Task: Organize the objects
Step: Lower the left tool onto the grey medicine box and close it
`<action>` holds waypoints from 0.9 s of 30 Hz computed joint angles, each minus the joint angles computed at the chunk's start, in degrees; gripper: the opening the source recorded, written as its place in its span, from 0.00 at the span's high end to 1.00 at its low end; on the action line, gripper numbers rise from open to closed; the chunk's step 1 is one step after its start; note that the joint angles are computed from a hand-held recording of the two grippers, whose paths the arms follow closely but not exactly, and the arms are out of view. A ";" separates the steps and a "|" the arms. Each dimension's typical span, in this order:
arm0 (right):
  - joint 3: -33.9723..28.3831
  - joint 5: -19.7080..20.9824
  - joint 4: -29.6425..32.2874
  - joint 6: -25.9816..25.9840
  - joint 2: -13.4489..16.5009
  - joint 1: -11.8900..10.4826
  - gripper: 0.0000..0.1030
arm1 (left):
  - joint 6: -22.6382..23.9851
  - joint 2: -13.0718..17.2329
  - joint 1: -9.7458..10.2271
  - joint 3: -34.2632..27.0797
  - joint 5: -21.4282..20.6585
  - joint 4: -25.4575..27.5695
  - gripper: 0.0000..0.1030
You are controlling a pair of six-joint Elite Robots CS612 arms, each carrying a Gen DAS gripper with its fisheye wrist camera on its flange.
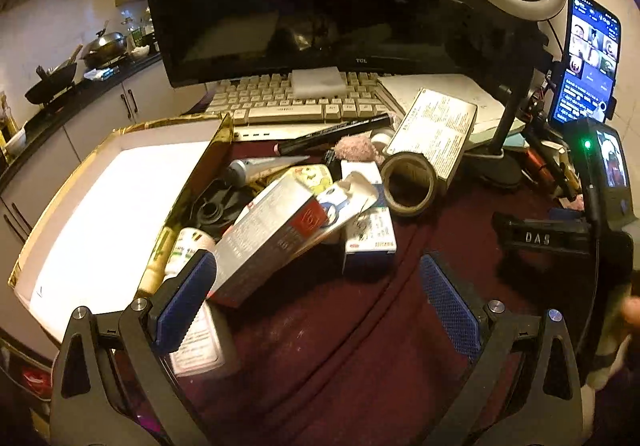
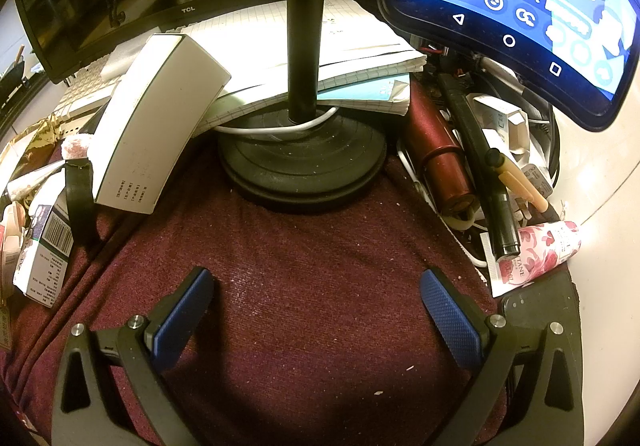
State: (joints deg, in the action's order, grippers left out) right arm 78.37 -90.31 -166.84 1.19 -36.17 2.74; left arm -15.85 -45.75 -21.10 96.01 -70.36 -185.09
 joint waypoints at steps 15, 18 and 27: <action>5.08 2.62 -2.75 1.33 -3.20 -0.42 0.00 | 1.19 -2.08 2.24 4.92 -4.88 0.01 0.01; 10.44 5.00 -10.44 0.11 -6.17 -0.33 0.00 | 2.16 -2.42 2.83 5.66 -6.66 -1.21 0.01; 15.14 18.85 -24.99 -2.12 -7.65 1.01 0.00 | 10.17 -2.41 6.28 1.31 -13.97 6.42 0.01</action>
